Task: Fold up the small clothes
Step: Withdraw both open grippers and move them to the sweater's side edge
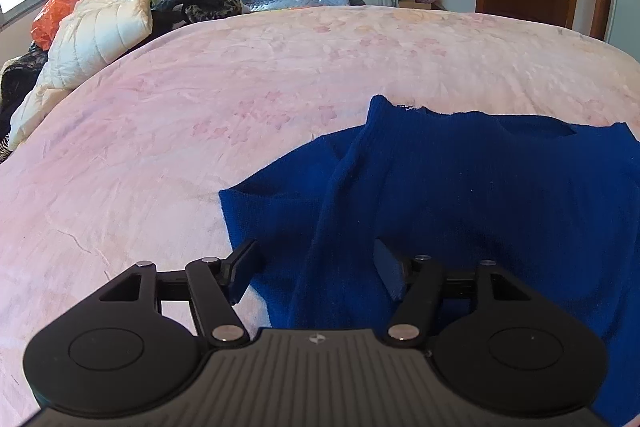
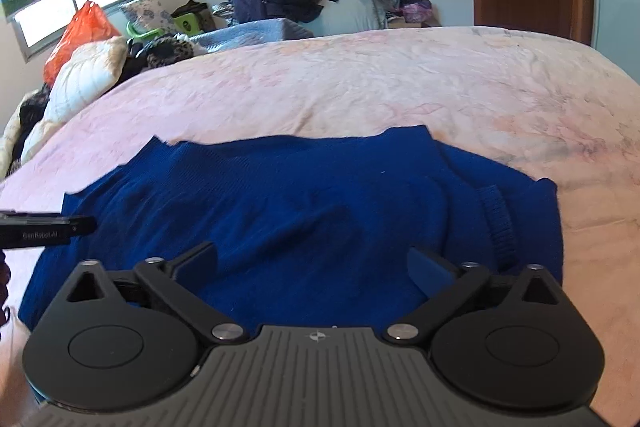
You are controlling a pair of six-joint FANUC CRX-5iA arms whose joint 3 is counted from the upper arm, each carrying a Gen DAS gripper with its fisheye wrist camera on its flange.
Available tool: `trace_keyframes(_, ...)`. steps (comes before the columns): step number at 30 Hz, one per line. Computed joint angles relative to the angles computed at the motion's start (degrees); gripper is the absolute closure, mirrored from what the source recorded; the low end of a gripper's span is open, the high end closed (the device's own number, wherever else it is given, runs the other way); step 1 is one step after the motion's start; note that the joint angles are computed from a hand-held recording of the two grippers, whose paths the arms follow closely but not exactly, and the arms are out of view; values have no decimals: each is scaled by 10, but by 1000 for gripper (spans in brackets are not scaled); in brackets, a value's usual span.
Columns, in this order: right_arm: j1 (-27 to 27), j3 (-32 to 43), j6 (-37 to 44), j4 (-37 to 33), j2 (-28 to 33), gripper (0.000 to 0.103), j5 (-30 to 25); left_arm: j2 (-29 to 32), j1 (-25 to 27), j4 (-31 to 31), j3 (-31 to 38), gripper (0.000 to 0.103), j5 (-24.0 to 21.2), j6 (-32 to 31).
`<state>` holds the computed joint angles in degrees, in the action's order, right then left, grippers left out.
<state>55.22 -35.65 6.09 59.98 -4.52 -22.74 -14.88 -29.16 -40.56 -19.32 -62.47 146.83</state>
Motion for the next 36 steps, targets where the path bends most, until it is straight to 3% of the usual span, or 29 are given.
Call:
trace_keyframes(4, 26, 13, 34, -24, 18, 1, -57, -3, -12, -7, -4, 37, -8, 10)
trace_keyframes(25, 75, 6, 88, -48, -1, 0, -122, -43, -55, -15, -45, 29, -29, 56)
trace_keyframes(36, 99, 6, 88, -38, -13, 1, -122, -62, -78, -23, -62, 27, -38, 80)
